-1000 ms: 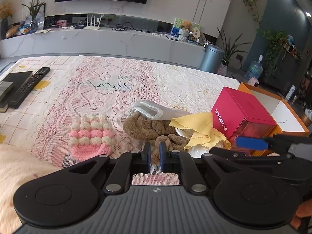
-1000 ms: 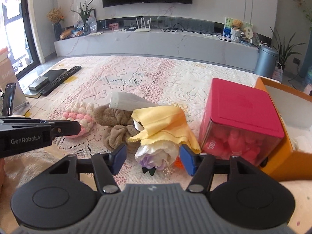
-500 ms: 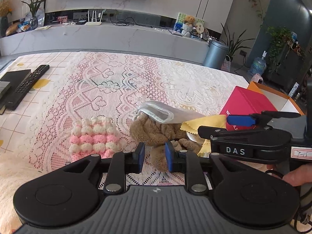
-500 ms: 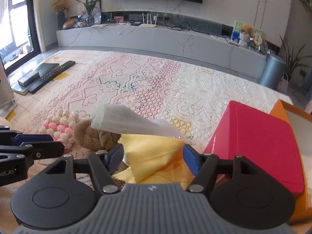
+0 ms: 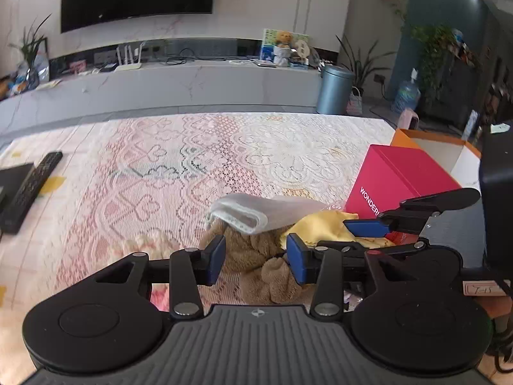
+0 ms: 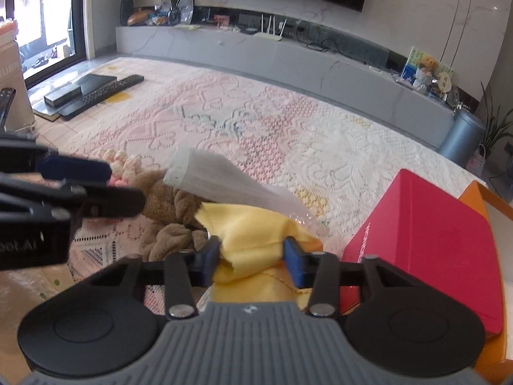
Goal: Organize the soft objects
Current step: 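Grasp the clear plastic bag with the left tool while the right tool grasps the yellow cloth, then carry the plastic bag and yellow cloth with both tools toward the orange box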
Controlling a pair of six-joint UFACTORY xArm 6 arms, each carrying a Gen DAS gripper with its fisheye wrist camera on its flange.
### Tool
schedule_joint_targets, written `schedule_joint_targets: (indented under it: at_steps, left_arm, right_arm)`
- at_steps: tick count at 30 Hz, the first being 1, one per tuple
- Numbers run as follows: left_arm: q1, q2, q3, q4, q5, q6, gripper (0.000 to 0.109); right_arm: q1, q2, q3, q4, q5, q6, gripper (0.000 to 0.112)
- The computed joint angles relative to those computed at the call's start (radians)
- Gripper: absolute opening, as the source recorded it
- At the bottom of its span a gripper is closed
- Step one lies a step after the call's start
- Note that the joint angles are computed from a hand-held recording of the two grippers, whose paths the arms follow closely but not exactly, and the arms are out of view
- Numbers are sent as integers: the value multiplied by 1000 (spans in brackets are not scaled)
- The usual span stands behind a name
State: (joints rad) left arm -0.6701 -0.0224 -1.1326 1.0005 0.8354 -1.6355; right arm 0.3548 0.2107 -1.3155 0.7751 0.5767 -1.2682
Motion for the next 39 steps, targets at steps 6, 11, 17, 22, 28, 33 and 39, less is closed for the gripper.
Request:
schedule_joint_targets:
  at_steps: [6, 11, 17, 22, 28, 33, 39]
  left_arm:
    - [30, 14, -22, 8, -13, 166, 57]
    - [75, 42, -43, 32, -94, 304, 67]
    - [112, 125, -105, -64, -128, 651, 70]
    - [127, 197, -169, -148, -81, 743, 54]
    - [136, 198, -152, -156, -108, 648, 17]
    - [101, 173, -150, -64, -42, 510, 2]
    - [63, 107, -142, -9, 60, 318, 1]
  right_arm:
    - [-38, 29, -103, 30, 111, 43, 3]
    - [-61, 72, -234, 44, 166, 81, 3]
    - [-52, 109, -278, -9, 178, 106, 3]
    - [-49, 108, -247, -23, 195, 115, 3]
    - [-46, 102, -222, -41, 185, 121, 3]
    - [-54, 93, -208, -36, 177, 117, 3]
    - [-65, 49, -169, 18, 155, 76, 3]
